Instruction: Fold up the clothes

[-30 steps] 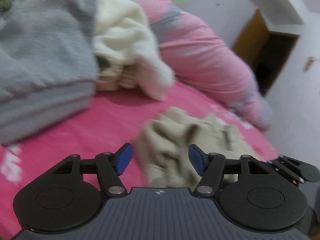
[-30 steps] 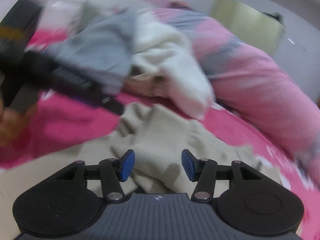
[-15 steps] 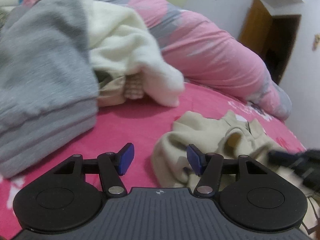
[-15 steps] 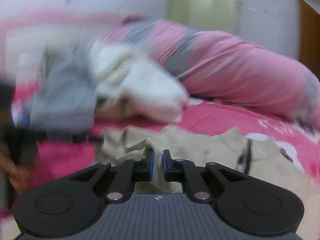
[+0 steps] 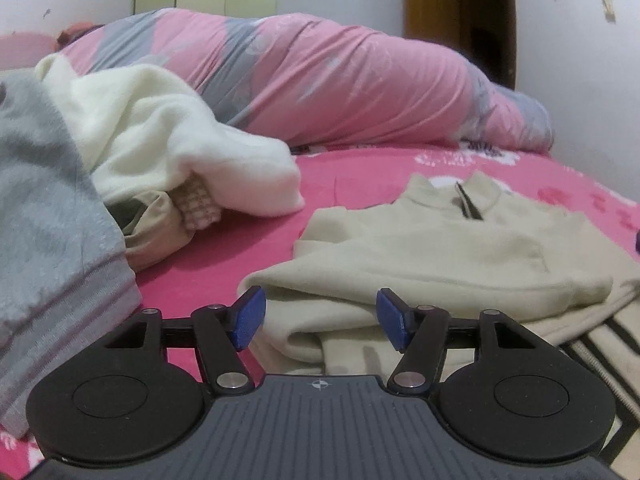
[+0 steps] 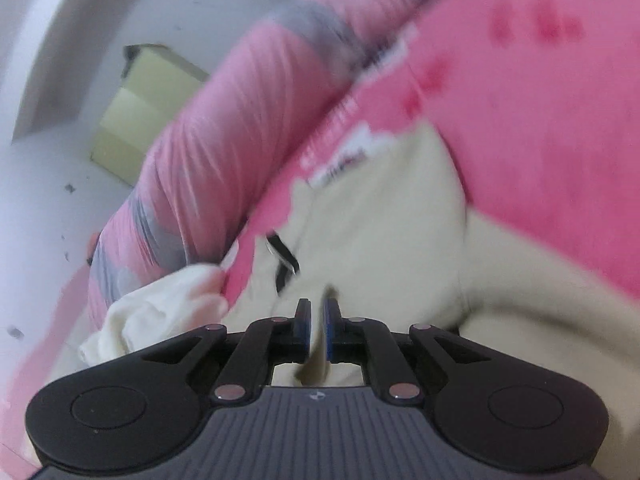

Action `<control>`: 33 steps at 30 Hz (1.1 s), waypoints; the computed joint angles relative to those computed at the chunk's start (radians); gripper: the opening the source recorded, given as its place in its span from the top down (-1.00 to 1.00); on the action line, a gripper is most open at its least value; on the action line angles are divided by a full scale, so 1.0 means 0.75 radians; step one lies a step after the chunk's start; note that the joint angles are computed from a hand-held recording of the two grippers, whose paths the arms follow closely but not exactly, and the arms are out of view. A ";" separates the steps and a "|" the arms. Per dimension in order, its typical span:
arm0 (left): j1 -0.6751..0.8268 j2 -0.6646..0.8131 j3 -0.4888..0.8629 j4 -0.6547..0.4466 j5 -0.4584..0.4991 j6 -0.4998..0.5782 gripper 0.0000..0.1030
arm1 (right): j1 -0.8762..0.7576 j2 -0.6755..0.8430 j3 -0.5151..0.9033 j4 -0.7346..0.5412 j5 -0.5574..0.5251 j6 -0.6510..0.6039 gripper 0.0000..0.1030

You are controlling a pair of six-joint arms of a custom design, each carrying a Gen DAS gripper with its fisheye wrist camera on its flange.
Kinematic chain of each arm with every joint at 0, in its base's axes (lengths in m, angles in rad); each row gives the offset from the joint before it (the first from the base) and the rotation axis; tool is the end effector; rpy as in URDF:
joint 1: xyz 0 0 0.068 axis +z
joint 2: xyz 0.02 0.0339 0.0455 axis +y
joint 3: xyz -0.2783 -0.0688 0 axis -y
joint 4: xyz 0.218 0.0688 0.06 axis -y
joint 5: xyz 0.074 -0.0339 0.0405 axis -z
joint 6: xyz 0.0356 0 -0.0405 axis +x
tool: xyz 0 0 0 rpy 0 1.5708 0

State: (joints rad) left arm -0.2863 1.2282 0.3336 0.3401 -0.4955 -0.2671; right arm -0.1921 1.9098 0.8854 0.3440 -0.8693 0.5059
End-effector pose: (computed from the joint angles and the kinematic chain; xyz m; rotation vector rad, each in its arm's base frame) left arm 0.1959 -0.0400 0.1877 -0.2674 2.0401 0.1858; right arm 0.3512 -0.0406 0.1599 0.2870 2.1780 1.1434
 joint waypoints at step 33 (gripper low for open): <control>-0.123 0.002 -0.011 -0.118 -0.063 0.214 -0.29 | -0.046 0.021 0.494 -0.606 0.205 -0.283 0.98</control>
